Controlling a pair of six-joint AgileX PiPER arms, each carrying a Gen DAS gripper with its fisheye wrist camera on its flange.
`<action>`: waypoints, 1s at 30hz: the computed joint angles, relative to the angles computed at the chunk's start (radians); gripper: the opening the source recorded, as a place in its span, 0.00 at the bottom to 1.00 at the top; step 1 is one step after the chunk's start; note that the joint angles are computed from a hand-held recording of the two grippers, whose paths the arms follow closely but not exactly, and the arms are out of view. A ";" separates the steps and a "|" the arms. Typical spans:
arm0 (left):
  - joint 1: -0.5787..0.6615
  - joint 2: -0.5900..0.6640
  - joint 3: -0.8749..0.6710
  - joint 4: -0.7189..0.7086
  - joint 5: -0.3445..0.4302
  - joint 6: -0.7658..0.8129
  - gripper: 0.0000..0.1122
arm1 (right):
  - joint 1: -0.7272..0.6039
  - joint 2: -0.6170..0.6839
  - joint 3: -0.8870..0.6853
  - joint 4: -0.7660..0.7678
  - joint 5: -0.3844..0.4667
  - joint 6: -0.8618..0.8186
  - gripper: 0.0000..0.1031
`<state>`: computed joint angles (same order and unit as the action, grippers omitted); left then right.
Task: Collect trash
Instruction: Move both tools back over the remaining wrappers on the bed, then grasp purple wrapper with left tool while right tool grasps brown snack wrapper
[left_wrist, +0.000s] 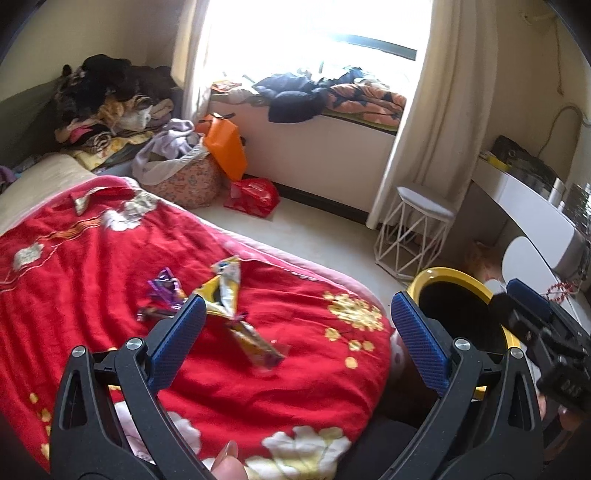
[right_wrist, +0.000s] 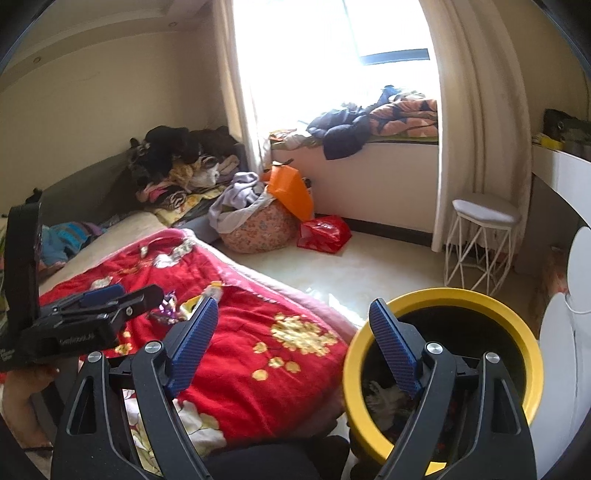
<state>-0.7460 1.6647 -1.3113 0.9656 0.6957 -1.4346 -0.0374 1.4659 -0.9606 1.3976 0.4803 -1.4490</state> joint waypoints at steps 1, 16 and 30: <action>0.008 -0.008 0.011 0.002 -0.002 -0.004 0.82 | 0.017 0.003 0.000 -0.008 -0.006 0.004 0.79; 0.126 -0.106 0.165 0.028 -0.034 -0.088 0.82 | 0.202 0.080 -0.056 -0.161 -0.088 0.162 0.79; 0.367 -0.042 0.126 -0.212 -0.180 0.185 0.73 | 0.312 0.281 -0.237 -0.456 -0.063 0.520 0.79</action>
